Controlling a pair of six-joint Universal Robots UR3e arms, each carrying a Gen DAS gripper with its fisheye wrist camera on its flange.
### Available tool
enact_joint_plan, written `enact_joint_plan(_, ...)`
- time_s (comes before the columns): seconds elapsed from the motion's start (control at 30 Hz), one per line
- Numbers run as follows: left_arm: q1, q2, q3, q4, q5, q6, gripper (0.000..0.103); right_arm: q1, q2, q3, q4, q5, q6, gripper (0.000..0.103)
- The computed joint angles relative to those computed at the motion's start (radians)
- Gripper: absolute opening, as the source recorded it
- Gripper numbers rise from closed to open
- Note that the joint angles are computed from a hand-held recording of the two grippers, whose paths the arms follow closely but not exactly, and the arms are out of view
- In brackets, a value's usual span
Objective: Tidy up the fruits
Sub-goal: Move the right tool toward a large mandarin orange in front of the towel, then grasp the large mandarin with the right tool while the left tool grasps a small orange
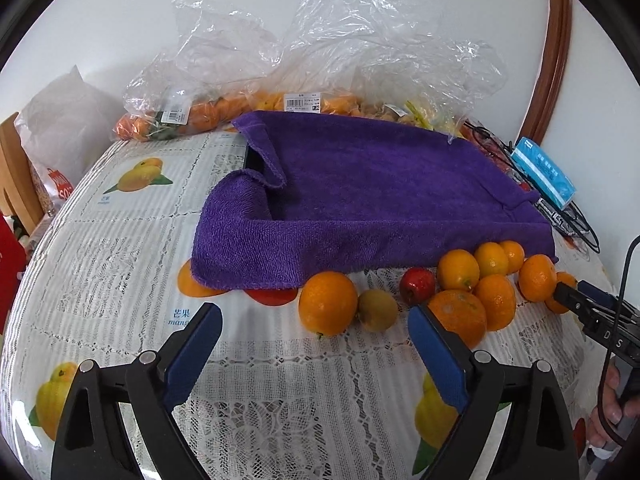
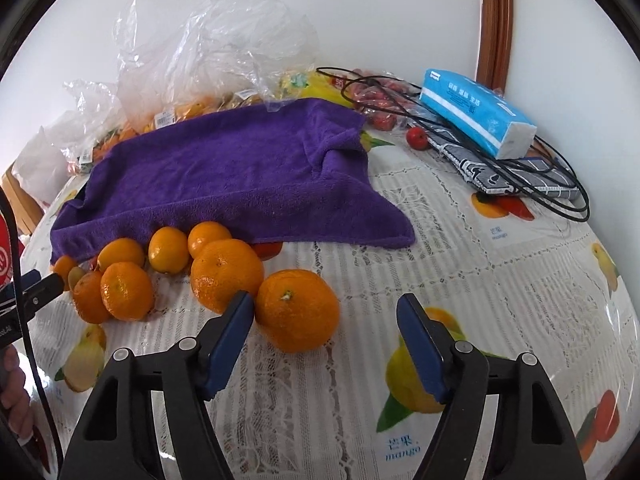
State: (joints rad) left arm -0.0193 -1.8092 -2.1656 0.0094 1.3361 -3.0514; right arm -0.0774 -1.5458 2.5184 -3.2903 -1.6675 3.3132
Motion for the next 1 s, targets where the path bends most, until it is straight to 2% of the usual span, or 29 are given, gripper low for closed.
enact_joint_plan(0.1,0.004,0.000,0.000,-0.003,-0.008,-0.008,0.093,-0.017,0.011,0.009,-0.027,0.024,0.001,0.070)
enact_joint_plan(0.2,0.010,0.002,-0.010,0.008,-0.015,-0.014,0.093,-0.035,0.009,0.015,-0.017,0.066,-0.013,0.061)
enact_joint_plan(0.33,0.013,0.002,-0.007,0.006,-0.018,-0.023,0.092,0.002,0.033,-0.007,0.004,0.039,-0.025,0.053)
enact_joint_plan(0.43,0.015,0.007,-0.015,0.018,-0.024,-0.026,0.092,-0.010,0.027,0.005,-0.003,0.071,-0.041,0.045)
enact_joint_plan(0.63,0.035,0.024,-0.032,0.016,-0.074,-0.009,0.092,-0.007,0.039,-0.007,-0.006,0.062,-0.038,0.048)
enact_joint_plan(0.8,0.031,0.013,-0.026,0.018,-0.059,-0.017,0.091,-0.035,0.050,-0.014,-0.009,0.103,-0.036,0.044)
enact_joint_plan(0.87,0.036,0.005,-0.013,0.001,-0.060,-0.025,0.087,-0.041,0.049,-0.010,-0.012,0.109,-0.037,0.044)
enact_joint_plan(0.93,0.040,-0.001,-0.003,-0.017,-0.058,-0.036,0.073,-0.050,0.044,-0.003,-0.014,0.122,-0.038,0.044)
enact_joint_plan(1.0,0.056,0.000,-0.010,0.000,-0.069,-0.053,0.072,-0.068,0.036,0.010,-0.020,0.148,-0.042,0.044)
